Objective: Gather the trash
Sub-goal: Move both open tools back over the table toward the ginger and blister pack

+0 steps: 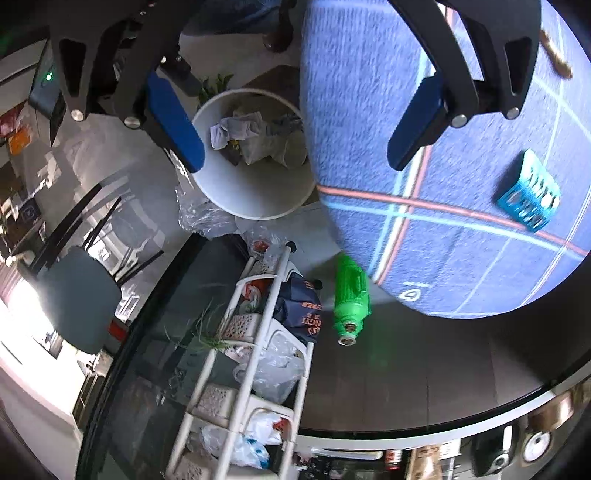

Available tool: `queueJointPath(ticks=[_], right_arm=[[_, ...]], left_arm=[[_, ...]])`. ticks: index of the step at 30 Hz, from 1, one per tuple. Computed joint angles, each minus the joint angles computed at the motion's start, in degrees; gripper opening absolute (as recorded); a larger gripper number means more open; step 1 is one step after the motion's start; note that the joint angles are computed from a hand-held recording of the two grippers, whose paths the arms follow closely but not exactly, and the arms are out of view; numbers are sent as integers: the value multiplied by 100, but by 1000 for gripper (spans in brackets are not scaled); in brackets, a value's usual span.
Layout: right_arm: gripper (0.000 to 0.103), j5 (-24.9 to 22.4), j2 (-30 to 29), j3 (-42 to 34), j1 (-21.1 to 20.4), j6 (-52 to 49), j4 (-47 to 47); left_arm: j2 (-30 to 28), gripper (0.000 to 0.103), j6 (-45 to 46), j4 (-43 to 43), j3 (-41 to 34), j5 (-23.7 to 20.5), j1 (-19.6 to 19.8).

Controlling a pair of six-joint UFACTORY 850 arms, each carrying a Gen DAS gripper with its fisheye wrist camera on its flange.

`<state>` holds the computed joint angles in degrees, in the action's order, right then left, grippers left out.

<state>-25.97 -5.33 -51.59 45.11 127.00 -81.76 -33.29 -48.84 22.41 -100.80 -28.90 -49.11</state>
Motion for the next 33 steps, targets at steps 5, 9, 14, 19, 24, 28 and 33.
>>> queueJointPath(ticks=[5, 9, 14, 19, 24, 28, 33], right_arm=[[94, -274, 108, -225, 284, -490, 393], [94, -362, 116, -469, 511, -898, 723], [94, -509, -51, -906, 854, -1601, 995], [94, -637, -244, -1319, 1113, -2178, 1213], [94, -680, -451, -1686, 1298, -2725, 1496], [94, -662, -614, -1947, 1394, -3127, 1719], [94, -670, -881, -2330, 1515, -3715, 2020]], left_arm=[[651, 99, -1012, 663, 744, -106, -52], [1245, 99, -1975, 1372, 1438, -304, -101], [1999, 99, -2848, 1833, 2307, -297, -89], [2623, 99, -3454, 2105, 2993, -320, 7], [3204, 99, -3816, 2258, 3639, -276, 160], [3509, 99, -4003, 2304, 3996, -290, 280], [3793, 99, -4052, 2048, 4397, -150, 487]])
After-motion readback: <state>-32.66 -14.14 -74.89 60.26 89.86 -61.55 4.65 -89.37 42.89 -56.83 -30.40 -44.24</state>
